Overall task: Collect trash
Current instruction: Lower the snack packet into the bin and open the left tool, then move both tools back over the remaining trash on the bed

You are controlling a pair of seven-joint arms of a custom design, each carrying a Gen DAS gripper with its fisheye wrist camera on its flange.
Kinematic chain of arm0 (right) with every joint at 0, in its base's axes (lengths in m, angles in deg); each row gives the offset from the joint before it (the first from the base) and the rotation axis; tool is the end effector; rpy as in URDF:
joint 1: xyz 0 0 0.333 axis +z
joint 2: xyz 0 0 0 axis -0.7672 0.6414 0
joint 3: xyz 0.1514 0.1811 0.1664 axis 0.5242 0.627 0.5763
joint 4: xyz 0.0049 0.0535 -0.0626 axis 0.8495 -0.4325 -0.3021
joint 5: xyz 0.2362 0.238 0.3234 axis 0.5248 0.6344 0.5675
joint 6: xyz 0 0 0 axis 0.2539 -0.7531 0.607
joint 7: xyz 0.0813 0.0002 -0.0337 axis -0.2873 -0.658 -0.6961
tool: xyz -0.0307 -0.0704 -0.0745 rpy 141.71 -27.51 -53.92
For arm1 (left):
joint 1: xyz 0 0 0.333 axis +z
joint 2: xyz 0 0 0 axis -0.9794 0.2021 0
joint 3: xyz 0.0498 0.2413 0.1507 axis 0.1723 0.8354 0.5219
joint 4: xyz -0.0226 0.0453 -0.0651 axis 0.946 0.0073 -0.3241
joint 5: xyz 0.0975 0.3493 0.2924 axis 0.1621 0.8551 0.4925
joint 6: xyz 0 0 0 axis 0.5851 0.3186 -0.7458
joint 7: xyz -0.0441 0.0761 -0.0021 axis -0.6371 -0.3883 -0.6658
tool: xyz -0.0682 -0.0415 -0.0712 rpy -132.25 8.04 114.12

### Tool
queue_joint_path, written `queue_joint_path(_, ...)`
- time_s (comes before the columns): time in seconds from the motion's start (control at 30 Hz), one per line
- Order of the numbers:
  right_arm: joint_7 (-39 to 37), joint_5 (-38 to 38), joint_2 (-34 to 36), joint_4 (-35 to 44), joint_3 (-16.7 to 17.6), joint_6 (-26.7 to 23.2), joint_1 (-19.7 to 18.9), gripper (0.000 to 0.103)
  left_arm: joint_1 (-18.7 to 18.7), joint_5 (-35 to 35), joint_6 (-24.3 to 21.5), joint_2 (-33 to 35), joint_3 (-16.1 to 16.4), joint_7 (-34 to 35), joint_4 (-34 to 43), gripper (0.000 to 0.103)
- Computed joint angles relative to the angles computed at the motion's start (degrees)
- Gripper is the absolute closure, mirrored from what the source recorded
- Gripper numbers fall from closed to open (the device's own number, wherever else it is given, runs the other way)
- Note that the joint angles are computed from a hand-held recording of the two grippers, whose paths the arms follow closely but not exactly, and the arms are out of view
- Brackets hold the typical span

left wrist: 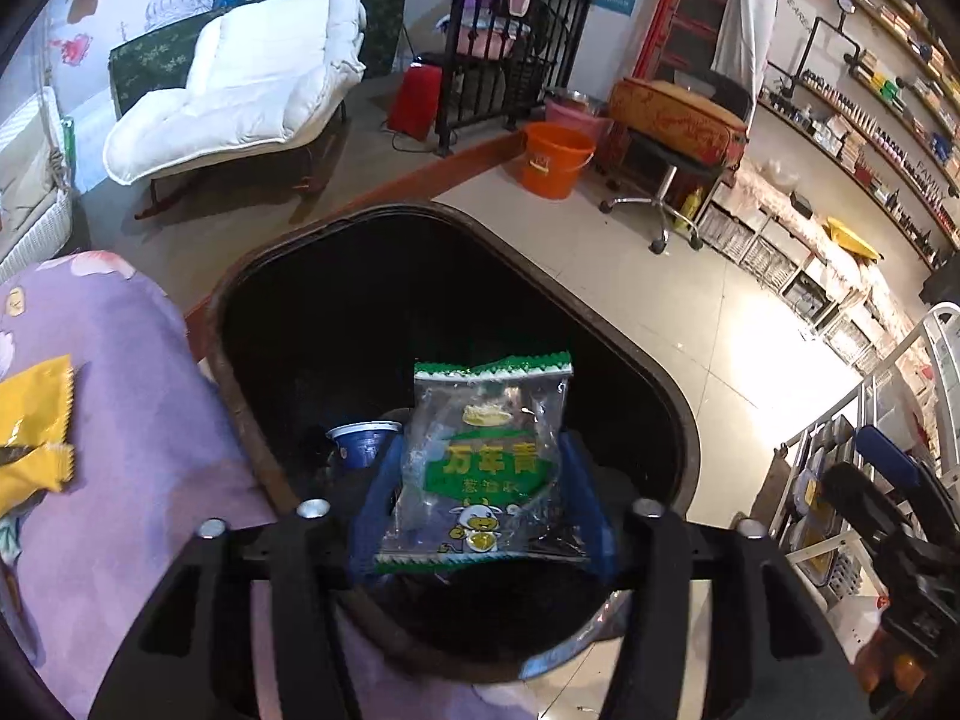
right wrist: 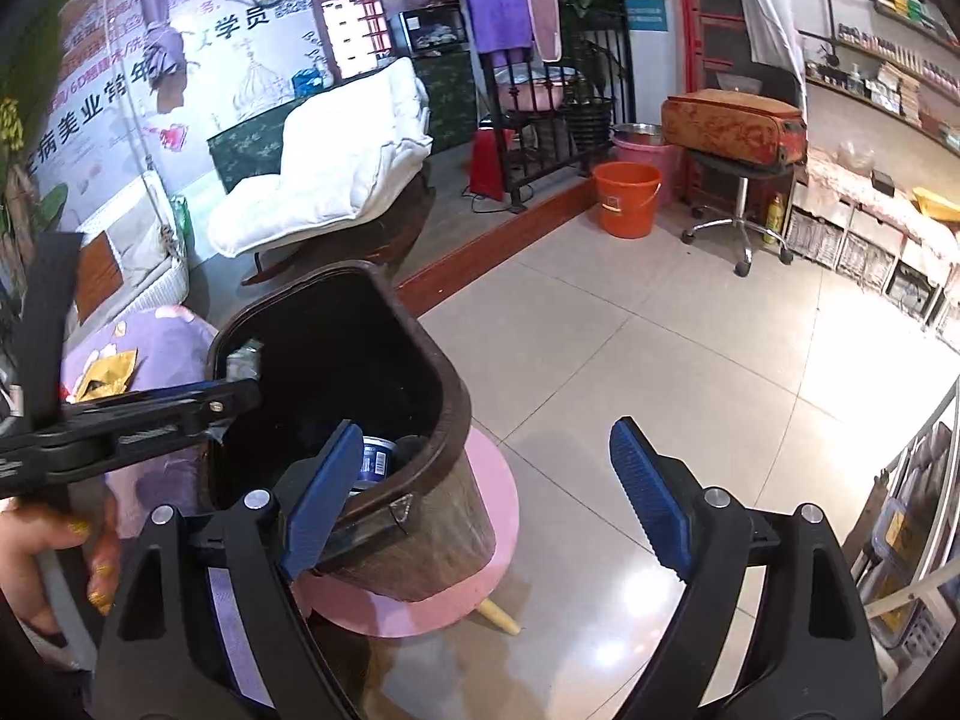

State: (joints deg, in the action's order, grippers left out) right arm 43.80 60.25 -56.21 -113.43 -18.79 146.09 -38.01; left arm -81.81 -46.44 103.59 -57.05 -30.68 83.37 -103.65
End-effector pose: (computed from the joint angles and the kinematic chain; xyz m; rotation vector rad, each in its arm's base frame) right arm 0.6438 0.1806 0.5187 -1.6021 1.7187 -0.5657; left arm 0.6725 -0.1387 0.5291 -1.7792 2.0589 -0.8124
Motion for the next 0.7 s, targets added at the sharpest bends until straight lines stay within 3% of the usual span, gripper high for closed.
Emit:
queue_joint_path(0.03,0.34,-0.22,-0.22,-0.23,-0.08,0.05,-0.10,0.018,-0.04,0.82,-0.10,0.56,0.00,-0.16,0.56,0.031)
queue_joint_path(0.13,1.29,-0.53,-0.77,-1.04,-0.16,0.34,-0.50,0.017,-0.13,3.45,0.52,0.98,-0.07,-1.96,0.70,0.022)
queue_joint_path(0.33,4.07,-2.13,-0.96,-1.47,0.07,0.59,-1.16,0.016,0.16,1.90,2.75,-0.67,-0.04,-0.34,-1.34,0.018)
queue_joint_path(0.7,-1.16,2.48,0.18,0.01,0.29,0.12,0.17,0.016,-1.03,1.51,8.04,-8.97,1.16,-0.59,-9.73,0.017)
